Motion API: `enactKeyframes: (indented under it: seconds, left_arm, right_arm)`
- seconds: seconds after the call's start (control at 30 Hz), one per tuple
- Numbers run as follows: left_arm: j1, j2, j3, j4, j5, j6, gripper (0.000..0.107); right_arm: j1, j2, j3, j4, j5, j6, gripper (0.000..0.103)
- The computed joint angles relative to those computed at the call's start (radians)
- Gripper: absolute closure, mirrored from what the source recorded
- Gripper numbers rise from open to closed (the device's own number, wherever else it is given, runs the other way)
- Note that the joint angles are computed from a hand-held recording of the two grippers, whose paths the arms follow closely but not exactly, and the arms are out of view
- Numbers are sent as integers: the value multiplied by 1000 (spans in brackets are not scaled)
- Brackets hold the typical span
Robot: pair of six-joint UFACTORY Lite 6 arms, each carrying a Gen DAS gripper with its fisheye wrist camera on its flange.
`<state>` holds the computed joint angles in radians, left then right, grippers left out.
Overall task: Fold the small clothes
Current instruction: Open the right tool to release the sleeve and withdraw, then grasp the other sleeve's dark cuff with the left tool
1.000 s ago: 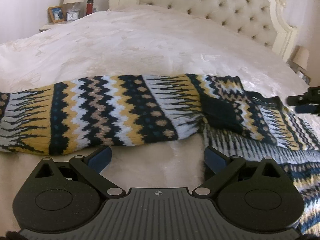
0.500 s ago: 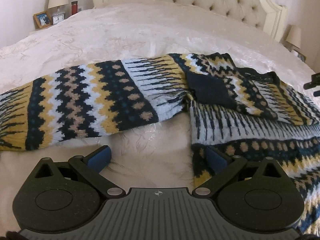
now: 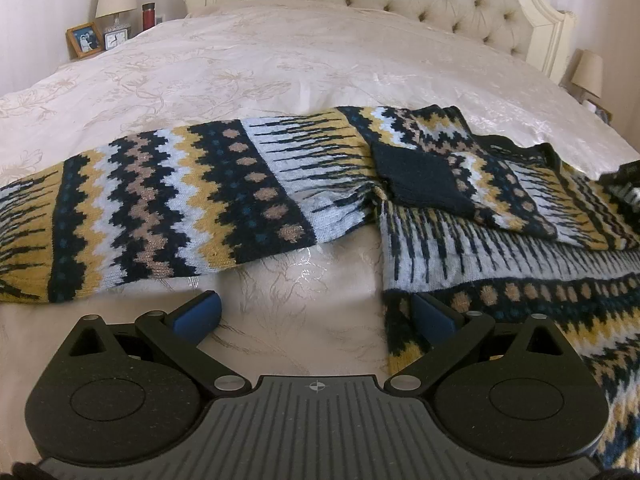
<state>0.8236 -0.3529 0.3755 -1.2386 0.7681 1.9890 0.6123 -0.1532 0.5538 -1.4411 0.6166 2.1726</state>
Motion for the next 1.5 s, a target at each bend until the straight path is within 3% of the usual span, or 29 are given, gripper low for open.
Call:
enactKeyframes:
  seconds: [0.07,0.1,0.23,0.3,0.37,0.57,0.7,0.93,1.17,1.33,1.5]
  left_arm:
    - [0,-1,0,0,-1,0,5]
    - [2,0,0,-2,1,4,5]
    - [7,11,-1,-17,5,22,5]
    - [2,16,0,-29,1,28,5]
    - [-2,6,-7,-32,-2,27,5]
    - [24,7,-29,-69,16,83,4]
    - [48,18,-37,-92,39,127,4]
    - [93,7,-28,-23,77,106,4]
    - [237,-41,-3,158,179,6,5]
    - [397,0,64,246,294,6,5]
    - [498,73,171,272,341,18,5]
  right_arm:
    - [70,24,22,27,132,-21,87]
    - [54,40,39,76,149,-40,87]
    - [-36,107,85,211,79,-142,83]
    - [9,87,69,182,118,-58,59]
    - [75,16,31,152,175,45,14]
    - [298,-210,14,248,327,46,12]
    - [553,-298,57,377,500,96,5]
    - [984,-159,191,495,760,344,1]
    - [1179,75,327,562,781,494,1]
    - [1234,247,414,578,757,543,1]
    - [1302,386,480,583,748,618,1]
